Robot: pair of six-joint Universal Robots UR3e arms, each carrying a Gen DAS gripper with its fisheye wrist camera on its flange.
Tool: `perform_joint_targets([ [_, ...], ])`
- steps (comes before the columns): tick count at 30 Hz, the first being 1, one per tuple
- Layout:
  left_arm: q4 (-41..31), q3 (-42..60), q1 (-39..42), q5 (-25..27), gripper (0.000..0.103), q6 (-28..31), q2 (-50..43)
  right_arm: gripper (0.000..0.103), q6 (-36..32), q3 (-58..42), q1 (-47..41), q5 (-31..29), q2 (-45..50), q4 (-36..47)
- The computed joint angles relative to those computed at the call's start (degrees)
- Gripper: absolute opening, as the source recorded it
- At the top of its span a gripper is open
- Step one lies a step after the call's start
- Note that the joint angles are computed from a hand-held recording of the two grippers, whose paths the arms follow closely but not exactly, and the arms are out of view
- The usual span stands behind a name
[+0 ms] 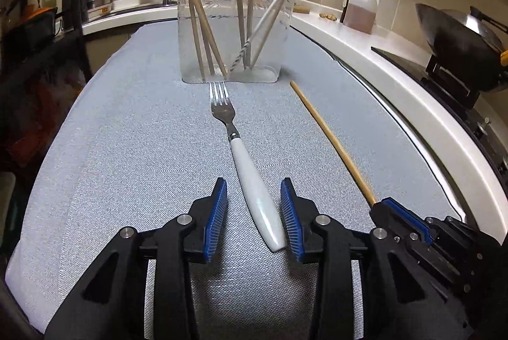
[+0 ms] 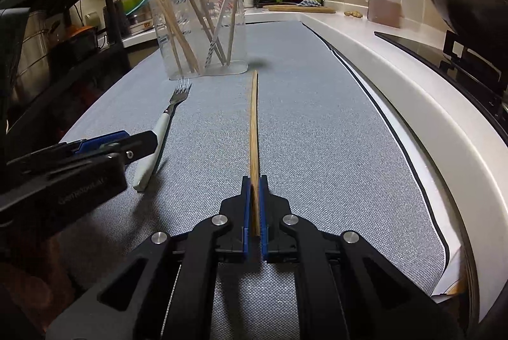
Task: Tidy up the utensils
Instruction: 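Grasp the last chopstick with the right tool while the left tool grasps the fork handle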
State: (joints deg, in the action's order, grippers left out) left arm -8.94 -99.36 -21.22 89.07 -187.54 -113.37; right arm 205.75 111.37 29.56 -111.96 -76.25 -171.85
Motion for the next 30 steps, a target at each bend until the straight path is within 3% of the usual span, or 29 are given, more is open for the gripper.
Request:
perform_joint_targets([
  [8,-3.5,1.7,-0.1,2.3,0.034,1.1,-0.5,0.005,-0.8,-0.5,0.6,-0.5,1.0,-0.6],
  [10,-3.3,0.8,0.3,2.6,0.022,1.5,0.1,0.005,-0.8,-0.4,0.5,-0.2,0.9,-0.7],
  [12,-2.8,-0.3,0.7,2.4,0.018,2.0,0.7,0.005,-0.8,-0.5,0.5,-0.1,0.9,-0.6],
  [23,3.6,-16.2,6.7,-3.0,0.018,5.9,11.1,0.005,-0.7,-0.4,0.5,1.0,0.8,-0.7],
  [30,6.5,-19.9,9.3,-5.8,0.018,5.0,12.7,0.01,-1.3,-0.2,0.4,1.9,0.7,-1.0],
])
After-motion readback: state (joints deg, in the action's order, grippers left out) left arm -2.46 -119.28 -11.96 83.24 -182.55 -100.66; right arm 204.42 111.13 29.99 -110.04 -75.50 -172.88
